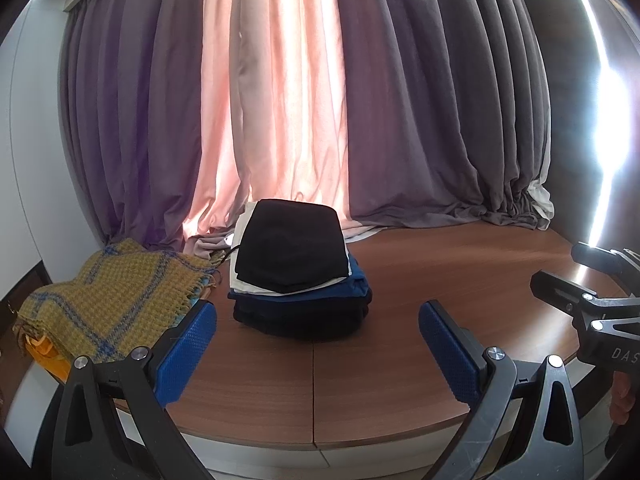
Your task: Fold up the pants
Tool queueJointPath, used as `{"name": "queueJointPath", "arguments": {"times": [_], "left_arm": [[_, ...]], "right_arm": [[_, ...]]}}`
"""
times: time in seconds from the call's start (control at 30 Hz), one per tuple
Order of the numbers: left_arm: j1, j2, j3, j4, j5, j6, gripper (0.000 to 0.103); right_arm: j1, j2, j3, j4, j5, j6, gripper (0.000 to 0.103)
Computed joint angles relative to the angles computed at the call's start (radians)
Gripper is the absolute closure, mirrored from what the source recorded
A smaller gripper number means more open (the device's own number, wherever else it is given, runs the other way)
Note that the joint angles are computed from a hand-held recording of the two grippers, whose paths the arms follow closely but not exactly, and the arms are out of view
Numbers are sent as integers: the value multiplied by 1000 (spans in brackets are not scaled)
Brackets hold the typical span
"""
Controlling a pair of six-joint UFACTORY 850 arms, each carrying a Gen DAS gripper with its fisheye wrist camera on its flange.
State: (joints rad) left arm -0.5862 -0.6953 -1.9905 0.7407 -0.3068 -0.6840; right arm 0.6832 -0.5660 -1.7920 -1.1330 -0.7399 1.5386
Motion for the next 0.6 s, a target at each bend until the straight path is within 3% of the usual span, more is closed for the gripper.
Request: {"name": "queueJointPath", "arguments": {"times": [0.4, 0.6], "left_arm": [[-9, 4, 11, 71, -11, -68, 0], [-9, -9, -11, 30, -18, -37, 0]], "right_arm": [[3, 2, 4, -2, -3, 6, 15], [2, 20, 35, -8, 2, 21, 15]]}}
